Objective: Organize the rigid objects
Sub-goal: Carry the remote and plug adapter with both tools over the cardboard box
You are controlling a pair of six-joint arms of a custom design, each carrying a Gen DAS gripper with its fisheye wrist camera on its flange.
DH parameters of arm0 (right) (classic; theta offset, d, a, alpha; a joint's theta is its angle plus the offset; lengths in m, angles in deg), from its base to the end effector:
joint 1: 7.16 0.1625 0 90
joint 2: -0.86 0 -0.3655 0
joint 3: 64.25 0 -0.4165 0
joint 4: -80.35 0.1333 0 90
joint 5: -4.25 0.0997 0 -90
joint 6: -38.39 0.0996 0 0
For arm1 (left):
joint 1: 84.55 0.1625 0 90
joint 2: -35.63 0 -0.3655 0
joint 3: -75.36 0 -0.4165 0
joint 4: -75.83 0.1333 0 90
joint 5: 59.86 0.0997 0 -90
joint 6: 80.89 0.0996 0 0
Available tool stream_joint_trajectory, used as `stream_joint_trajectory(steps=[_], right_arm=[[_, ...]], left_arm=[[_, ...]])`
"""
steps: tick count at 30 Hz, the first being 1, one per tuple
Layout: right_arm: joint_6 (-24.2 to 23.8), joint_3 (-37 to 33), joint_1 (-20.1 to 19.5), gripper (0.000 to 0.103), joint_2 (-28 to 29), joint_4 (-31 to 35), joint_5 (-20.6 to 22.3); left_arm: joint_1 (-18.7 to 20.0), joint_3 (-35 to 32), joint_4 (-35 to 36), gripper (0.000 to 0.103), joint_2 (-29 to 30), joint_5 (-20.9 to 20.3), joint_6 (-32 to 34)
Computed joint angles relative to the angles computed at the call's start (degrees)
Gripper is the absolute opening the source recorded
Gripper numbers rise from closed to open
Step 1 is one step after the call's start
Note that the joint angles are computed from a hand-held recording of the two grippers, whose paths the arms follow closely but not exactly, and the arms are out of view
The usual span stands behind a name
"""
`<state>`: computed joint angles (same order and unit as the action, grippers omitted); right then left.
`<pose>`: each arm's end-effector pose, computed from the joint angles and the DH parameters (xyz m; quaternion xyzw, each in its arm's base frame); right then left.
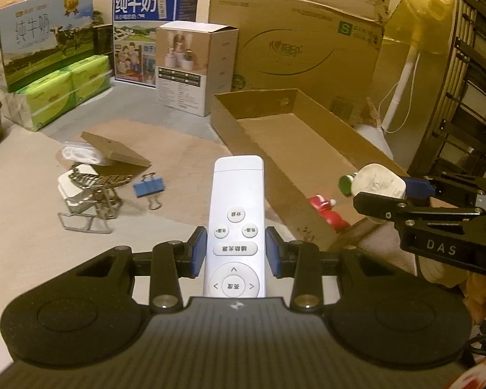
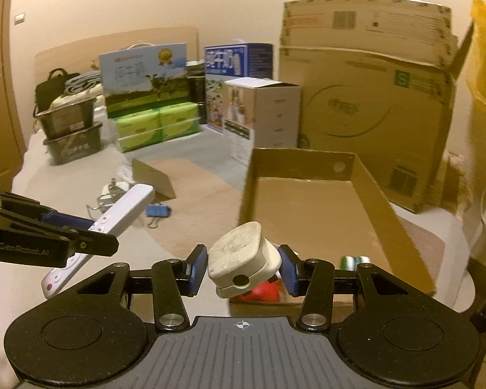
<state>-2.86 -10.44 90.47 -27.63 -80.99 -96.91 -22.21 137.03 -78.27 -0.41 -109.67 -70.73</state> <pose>0.2242 -0.8147 0.1626 0.3444 -0.8497 0.3465 0.1982 -0.1947 -0.7972 0.1998 0.1803 0.8755 -0.3551 0.2736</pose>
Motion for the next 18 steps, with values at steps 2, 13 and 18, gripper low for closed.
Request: stream_joint_trajectory(steps=[2,13,18], right_arm=[[0.32,-0.3,-0.25,0.048,-0.09,-0.1,-0.35],[0.57,-3.68,-2.2,0.048,0.04,-0.52,-2.16],[-0.02,-7.64,-3.03,0.048,1.68,0.61,-2.76]], left_arm=[[-0.07,-1.21,0.66,0.035,0.86,-0.59,-0.26],[-0.56,-13.54,5.82,0.035,9.27,-4.0,0.26],[-0.64,-22.39,9.44,0.035,14.83,-5.4,0.48]])
